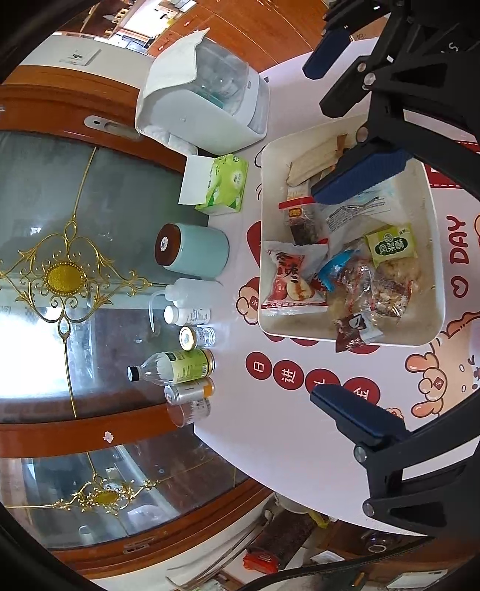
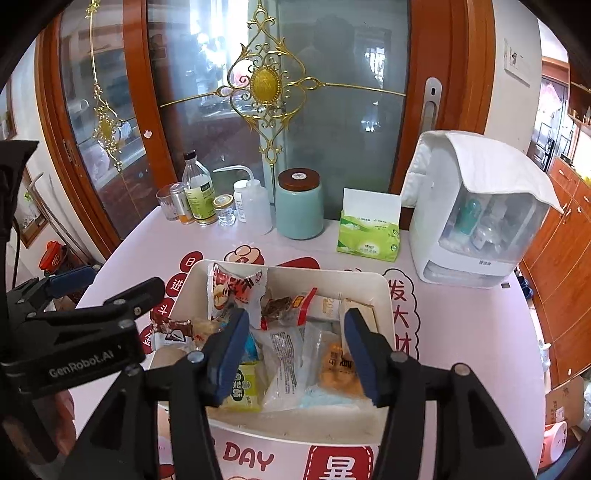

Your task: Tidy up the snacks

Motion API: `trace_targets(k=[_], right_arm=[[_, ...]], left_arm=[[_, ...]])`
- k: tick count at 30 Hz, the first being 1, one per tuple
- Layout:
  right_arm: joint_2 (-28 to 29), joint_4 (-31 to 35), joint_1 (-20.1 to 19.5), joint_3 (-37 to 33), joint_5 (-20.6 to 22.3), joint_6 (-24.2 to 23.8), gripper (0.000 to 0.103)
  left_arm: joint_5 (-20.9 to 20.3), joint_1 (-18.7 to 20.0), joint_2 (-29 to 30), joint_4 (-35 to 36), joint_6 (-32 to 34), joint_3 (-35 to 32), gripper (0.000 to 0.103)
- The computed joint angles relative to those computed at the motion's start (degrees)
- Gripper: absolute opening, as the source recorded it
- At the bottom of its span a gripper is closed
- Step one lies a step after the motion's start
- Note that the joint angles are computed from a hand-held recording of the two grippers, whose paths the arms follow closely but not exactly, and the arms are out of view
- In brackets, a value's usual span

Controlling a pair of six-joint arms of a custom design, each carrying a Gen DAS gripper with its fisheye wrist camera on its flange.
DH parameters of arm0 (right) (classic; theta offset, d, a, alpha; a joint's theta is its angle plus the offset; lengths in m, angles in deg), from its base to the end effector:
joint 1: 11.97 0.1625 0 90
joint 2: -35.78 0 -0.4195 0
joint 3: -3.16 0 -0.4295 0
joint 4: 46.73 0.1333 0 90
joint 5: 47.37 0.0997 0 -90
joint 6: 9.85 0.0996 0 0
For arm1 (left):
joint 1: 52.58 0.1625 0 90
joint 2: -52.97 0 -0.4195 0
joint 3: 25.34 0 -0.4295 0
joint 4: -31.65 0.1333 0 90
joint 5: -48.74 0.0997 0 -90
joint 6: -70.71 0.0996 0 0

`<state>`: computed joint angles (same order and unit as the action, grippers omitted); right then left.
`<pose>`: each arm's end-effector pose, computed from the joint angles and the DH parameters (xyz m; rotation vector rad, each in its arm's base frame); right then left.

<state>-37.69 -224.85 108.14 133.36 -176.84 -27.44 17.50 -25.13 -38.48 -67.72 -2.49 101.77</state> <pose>0.3014 -0.3802 0.1919 0.7526 -2.3034 0.7677 -0.2586 -0.3805 0.2410 0.0832 2.2010 -0.9469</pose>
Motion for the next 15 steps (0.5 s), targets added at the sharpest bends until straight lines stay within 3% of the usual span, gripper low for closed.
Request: trace_targets(k=[7,15], right_arm=[[-2.63,1.81,0.23,1.97,-0.07,2.74,0.055],[-9.08,5.05,1.72,6.54,1.19,6.0,0.056]], left_arm=[[-0.69,-3.34,-1.3,6.53,-5.44,-0.03,0.097],[-3.44,-10.36,-3.12,15.52,-14.27,0.53,0.098]])
